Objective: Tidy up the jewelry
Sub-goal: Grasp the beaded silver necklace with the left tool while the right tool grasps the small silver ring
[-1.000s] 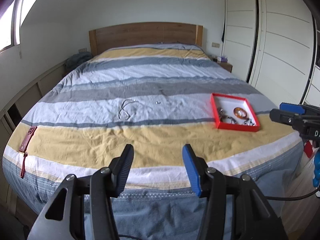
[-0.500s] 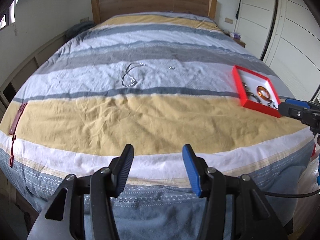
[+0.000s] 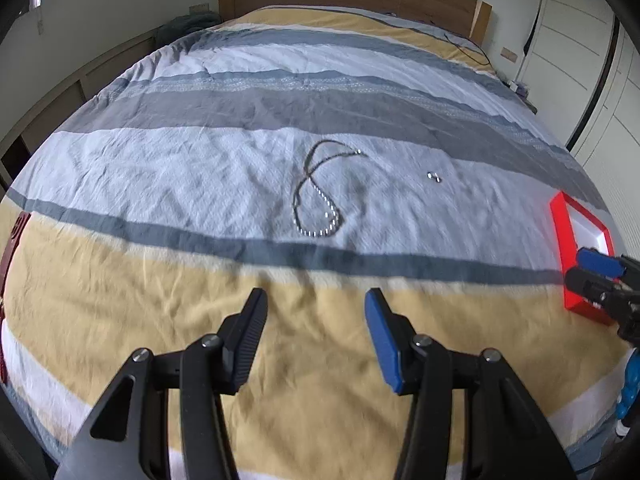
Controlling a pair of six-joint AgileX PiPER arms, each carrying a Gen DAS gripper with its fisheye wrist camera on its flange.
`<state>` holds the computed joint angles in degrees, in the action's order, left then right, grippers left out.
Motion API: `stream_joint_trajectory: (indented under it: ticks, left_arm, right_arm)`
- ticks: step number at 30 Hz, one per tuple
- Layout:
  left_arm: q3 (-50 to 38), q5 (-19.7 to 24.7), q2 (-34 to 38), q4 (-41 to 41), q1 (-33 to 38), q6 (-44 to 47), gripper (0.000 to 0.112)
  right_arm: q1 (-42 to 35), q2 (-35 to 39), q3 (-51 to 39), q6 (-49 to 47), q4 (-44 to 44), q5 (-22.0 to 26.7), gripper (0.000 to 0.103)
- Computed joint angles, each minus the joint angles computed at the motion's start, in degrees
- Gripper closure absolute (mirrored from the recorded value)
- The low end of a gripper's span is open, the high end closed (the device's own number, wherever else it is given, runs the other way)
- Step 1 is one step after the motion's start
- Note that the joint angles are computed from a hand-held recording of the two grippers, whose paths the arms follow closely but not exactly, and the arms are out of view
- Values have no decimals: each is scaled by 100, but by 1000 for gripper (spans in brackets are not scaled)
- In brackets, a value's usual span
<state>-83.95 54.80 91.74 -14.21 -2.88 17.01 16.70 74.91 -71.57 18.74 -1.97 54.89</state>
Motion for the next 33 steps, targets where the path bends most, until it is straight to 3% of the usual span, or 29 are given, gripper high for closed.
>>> stream_joint_trajectory:
  ticks: [6,13,16,21,29,32,33]
  left_arm:
    - [-1909,263,1714,-631,138,-11,64]
    - [-3649,714,3298,-381,-87,-477,65]
    - [-3611,493,3491,-345,-111,-491,66]
    - [-2869,-283,3208,-92,-279,-226,67]
    - [-2484,-640,3060,-107,-310,-190,69]
    - [-2524,-676,3079,89,-395,-364,72]
    - [-2571,-667,3101,177,-435,-424,74]
  right_arm:
    - [-424,1247,-730,-663,446,-473,41]
    - [-673,2509,-1728,-1134,817,-742,45]
    - [-726,2961,-2106,-1171,844,-836,49]
    - [-771,3555,-2569,-1071,777,-933,57]
    - [-848,4156,-3099,-1038,922,-1030,66]
    - [-861,4273,-3188,-1136,1078,-1057,83]
    - [-854,4303,-3192,-1176,1127,-1061,84]
